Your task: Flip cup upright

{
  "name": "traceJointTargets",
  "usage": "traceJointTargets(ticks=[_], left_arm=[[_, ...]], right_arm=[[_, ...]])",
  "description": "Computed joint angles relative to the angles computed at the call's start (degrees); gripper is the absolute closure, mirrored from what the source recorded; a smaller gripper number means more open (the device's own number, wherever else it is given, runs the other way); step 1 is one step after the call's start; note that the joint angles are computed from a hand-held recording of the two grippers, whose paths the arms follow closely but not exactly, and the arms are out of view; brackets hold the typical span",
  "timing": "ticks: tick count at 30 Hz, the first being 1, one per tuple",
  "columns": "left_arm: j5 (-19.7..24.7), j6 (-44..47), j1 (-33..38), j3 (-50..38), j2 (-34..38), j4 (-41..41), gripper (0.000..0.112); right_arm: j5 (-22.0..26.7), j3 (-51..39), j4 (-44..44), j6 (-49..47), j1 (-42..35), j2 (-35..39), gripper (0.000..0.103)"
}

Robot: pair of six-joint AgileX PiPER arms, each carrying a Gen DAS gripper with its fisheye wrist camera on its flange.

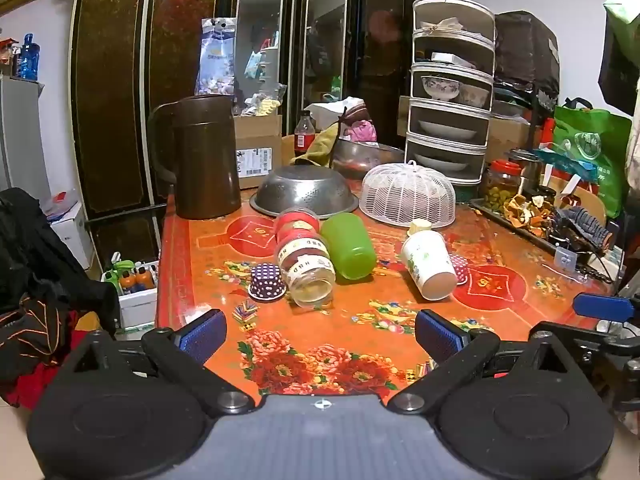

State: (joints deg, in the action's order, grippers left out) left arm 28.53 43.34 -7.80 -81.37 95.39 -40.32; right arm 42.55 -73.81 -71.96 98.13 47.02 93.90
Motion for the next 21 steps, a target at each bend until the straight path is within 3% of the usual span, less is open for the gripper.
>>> traceJointTargets(ticks=[5, 10, 21], left_arm=[[-1.31, -3.24, -1.72, -0.05, -1.01, 4.88, 0.011], [-3.24, -0.92, -1.94, 2.67, -2.06, 2.51, 0.011], [-3.09, -2.76, -2.38, 2.33, -1.81, 4.61, 0.011]], right_arm=[[0.53, -0.32, 0.44, -1.22, 0.1, 0.17, 0.001], [0.43, -0.27, 0.68, -1.3, -0.09, 0.15, 0.001], [0.63, -0.42, 0.81, -1.24, 0.09, 0.08, 0.001]])
